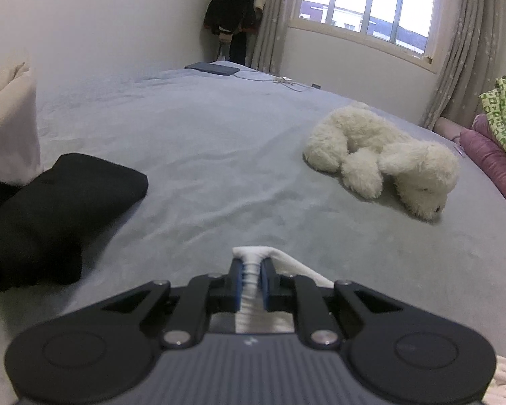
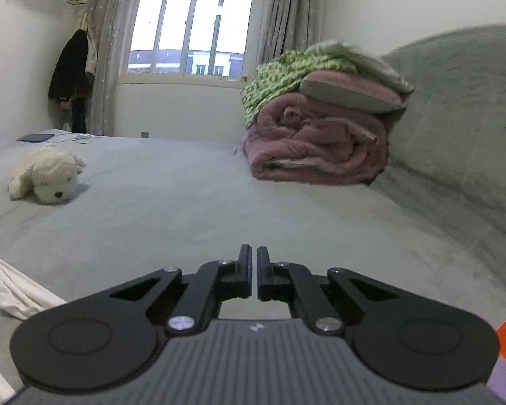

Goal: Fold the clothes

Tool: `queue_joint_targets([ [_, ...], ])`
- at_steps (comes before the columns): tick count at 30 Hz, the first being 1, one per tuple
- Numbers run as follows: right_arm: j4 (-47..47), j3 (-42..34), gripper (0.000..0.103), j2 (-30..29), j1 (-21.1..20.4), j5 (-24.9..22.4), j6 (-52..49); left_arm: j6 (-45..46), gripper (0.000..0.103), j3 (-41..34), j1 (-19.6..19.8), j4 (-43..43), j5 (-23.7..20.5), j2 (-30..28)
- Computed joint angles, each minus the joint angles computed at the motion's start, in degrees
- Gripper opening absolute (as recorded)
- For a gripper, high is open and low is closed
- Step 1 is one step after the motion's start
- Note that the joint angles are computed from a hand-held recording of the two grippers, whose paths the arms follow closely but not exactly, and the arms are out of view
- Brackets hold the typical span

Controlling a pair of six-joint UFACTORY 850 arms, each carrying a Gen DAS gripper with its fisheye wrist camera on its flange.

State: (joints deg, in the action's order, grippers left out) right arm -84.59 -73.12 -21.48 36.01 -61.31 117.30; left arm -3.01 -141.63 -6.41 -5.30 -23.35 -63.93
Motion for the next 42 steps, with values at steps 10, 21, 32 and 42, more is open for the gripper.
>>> queue_joint_targets([
  [10,14.83,-4.32,0.058,-2.43,-4.00,17.38,-9.60,-2.64,0.012,-6.36,0.39,3.60,-4.45,-3.88],
  [21,35.18,-17.82,0.000,-11.63,-7.41,11.18,-23.01,-1.13,0.017,-5.38,-0.39,7.82,-4.76,-3.58],
  [32,-0.47,-2.88,0.000,0.49,-0.77,-1.63,12.68,-1.12,0.018,-6.76,0.03,6.35,-5.92,-4.20],
  [42,27.07,-2.78,0.000,0.07,-5.49,2.36,0.71,-1.75,0.018,-8.47,-0.08,7.13,-6.79,-5.17],
])
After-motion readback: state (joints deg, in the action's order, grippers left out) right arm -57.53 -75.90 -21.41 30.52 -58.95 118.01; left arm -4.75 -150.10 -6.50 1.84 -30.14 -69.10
